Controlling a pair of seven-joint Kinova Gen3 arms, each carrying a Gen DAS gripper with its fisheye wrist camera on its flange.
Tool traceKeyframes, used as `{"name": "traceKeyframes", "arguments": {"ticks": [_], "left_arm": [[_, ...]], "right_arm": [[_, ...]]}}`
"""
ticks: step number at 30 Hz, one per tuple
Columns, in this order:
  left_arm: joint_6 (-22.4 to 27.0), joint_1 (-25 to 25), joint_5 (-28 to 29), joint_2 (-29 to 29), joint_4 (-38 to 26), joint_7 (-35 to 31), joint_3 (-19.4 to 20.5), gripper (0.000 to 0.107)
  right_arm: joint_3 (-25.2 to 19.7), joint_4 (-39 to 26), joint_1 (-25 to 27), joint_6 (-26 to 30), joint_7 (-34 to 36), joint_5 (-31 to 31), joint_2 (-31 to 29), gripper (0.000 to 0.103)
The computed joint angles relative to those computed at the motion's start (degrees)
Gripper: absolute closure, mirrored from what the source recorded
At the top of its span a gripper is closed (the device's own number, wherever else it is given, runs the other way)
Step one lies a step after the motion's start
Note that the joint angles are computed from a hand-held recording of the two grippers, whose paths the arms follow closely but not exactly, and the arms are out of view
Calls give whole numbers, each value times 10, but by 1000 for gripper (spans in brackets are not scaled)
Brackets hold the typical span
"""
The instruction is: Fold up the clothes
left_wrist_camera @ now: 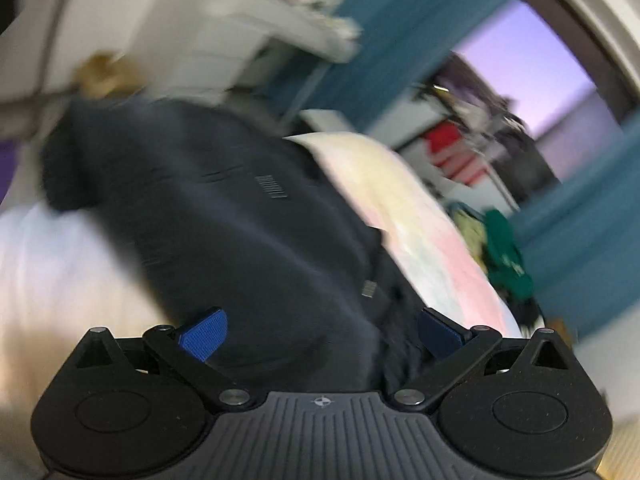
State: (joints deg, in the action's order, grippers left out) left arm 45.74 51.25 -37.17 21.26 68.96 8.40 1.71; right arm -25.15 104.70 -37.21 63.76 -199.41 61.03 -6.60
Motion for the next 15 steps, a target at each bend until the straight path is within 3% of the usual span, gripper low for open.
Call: {"name": "traceKeyframes", "arguments": {"ticks": [2, 8, 15], "left_arm": [[-12, -16, 10, -13, 22, 37, 3, 6], [19, -30, 14, -22, 50, 154, -20, 9], [26, -71, -4, -5, 57, 234, -31, 34]], "right_arm": [[3, -3, 0, -5, 14, -10, 1, 19], [4, -23, -8, -7, 50, -25, 17, 19], [30, -72, -42, 29, 117, -33, 64, 19]]}}
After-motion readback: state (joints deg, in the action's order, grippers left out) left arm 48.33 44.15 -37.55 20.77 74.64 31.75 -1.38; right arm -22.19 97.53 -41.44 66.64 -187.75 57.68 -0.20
